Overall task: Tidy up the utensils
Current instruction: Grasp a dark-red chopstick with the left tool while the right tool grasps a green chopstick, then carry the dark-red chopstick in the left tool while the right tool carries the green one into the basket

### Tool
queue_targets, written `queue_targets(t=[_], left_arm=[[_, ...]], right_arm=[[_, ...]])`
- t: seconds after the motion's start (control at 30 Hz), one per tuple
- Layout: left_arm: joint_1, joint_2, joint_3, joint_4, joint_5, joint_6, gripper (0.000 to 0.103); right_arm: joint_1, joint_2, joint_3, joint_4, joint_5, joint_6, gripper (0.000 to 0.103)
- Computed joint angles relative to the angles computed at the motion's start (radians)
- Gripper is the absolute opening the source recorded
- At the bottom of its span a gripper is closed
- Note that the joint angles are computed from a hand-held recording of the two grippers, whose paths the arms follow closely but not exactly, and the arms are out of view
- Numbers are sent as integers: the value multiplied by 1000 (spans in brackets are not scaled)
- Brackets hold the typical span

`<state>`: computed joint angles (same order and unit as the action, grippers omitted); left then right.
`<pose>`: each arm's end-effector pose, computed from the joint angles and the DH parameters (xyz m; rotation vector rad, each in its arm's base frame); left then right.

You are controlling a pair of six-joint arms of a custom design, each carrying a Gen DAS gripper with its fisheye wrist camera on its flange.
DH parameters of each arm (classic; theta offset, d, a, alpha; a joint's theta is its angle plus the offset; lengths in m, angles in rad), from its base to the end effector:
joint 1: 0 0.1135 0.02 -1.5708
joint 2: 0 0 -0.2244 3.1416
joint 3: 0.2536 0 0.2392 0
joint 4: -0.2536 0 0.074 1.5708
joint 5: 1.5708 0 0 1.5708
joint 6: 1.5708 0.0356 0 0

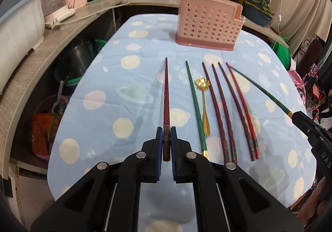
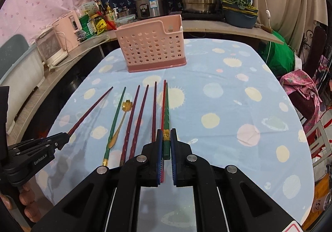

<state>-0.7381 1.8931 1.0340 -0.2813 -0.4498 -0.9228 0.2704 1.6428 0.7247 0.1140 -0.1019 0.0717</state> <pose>0.2560 -0.2120 0.0938 -0.3588 2.5040 -0.0178 0.2885 0.0837 0.1110 -0.2857 2.3710 0.2839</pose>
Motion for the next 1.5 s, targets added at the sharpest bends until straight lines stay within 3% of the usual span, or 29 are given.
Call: queue_targets(t=[0.43,0.9,1.27,1.5], left_arm=[[58,-151,46,-41,-80,84,7],[177,-160,207,-63,-53,223,7],[245,-123,419,-103,16,329,7],[274,-43,657,-158,18,401,7]], right_arm=[[-17,-23,149,-31,-7,-4,7],[-29,90,397,-101,-34,-15,7],[-45,187,640,-196,-71,-7,7],[-52,285,884,-284,-86,5,7]])
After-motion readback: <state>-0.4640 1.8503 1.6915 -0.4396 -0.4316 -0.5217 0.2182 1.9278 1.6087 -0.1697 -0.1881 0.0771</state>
